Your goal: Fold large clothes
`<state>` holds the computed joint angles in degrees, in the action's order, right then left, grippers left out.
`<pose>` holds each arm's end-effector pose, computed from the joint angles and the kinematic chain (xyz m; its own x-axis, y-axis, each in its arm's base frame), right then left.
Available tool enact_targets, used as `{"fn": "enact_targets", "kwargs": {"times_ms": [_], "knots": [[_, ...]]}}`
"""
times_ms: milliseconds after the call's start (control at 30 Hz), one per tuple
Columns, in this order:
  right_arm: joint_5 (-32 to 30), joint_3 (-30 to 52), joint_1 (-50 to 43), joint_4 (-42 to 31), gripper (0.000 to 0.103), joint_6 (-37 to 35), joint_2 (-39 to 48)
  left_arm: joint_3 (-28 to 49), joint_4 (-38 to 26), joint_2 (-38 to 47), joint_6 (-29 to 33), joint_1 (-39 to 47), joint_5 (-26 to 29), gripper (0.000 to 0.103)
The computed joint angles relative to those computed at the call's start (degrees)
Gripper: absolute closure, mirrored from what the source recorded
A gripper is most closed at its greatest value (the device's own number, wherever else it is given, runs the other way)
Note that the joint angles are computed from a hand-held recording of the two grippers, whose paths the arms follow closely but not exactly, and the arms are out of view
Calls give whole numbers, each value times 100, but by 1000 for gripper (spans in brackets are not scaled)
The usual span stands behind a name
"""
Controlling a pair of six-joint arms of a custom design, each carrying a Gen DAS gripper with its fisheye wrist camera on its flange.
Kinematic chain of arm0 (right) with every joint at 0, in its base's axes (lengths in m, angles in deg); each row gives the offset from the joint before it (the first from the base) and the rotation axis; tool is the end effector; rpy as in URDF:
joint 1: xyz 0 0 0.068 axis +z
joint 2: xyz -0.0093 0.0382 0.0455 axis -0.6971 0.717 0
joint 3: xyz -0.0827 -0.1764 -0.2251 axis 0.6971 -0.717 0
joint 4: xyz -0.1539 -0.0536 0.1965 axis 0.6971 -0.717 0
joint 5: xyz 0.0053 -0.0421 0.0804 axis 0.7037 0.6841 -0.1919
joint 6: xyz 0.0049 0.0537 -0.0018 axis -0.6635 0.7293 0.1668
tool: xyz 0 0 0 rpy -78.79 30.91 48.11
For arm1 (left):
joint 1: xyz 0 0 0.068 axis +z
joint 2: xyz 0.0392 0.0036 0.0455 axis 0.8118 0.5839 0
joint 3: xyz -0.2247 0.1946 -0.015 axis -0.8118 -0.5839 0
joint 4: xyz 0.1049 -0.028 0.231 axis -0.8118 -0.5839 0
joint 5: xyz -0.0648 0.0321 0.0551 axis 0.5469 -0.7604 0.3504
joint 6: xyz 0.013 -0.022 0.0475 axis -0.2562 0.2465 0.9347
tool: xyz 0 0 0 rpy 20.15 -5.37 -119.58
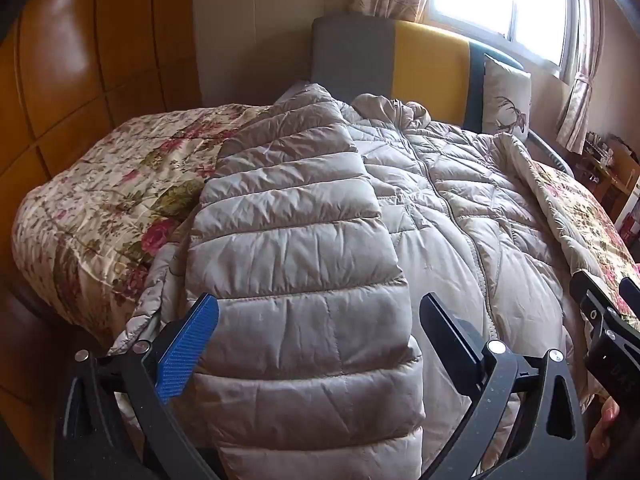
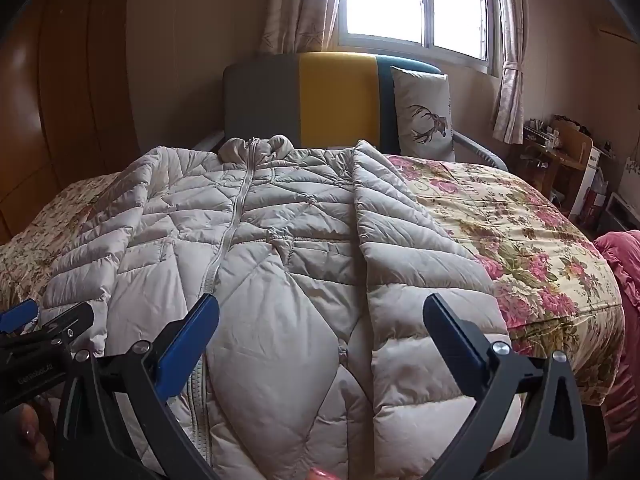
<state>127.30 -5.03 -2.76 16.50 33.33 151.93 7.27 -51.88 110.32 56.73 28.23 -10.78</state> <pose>0.2681 0.2018 0.1885 -0.5437 0.2502 -0.8011 0.4175 0.9087 0.0004 0.3529 -0.1674 0.1794 -0.6736 0.1700 -0.7193 0.2619 0.9649 -0.0172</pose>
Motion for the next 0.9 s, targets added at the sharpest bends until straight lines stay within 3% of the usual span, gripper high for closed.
{"fn": "enact_targets", "kwargs": {"times_ms": [367,900], "knots": [[-52,240,34,-56,2,34,199,-32,39,8,-15,-10,-29,4],[-188,-111,-114,250,2,-62,-6,52,-58,73,48,54,-21,4]]}}
